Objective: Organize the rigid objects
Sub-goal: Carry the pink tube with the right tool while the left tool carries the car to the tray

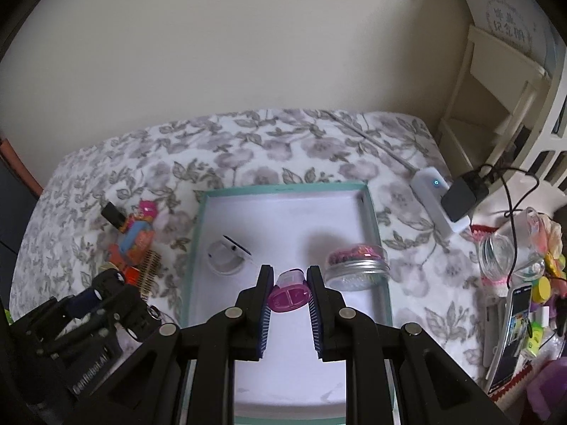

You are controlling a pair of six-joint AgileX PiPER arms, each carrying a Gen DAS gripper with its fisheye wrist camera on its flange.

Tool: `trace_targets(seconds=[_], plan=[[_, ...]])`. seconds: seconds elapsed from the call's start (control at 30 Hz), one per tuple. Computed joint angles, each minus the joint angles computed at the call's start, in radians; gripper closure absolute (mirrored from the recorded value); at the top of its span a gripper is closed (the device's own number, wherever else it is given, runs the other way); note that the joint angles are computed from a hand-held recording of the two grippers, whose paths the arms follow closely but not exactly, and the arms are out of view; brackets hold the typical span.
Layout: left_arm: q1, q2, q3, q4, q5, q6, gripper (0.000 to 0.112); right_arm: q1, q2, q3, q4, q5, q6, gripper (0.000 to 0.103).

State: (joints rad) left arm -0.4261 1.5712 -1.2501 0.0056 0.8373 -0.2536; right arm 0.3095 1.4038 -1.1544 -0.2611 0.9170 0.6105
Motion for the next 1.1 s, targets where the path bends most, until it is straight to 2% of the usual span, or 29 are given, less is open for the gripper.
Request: trace_targets(seconds=[0.4, 0.63, 0.73, 1.1], plan=[[-0.122, 0.092, 0.007, 0.119, -0.037, -0.063, 0.074, -0.082, 0.108, 0.081, 0.084, -0.033, -0.084, 0.082], [-0.165, 0.126, 0.007, 0.188, -0.049, -0.104, 0.074, -0.112, 0.129, 0.102, 0.120, -0.059, -0.113, 0.082], [-0.185, 0.140, 0.008, 0.227, -0.053, -0.131, 0.074, -0.123, 0.125, 0.108, 0.128, -0.072, -0.114, 0.082], [-0.212, 0.186, -0.002, 0.231, -0.067, -0.134, 0.074, -0.123, 0.139, 0.104, 0.067, -0.090, -0.035, 0.082]])
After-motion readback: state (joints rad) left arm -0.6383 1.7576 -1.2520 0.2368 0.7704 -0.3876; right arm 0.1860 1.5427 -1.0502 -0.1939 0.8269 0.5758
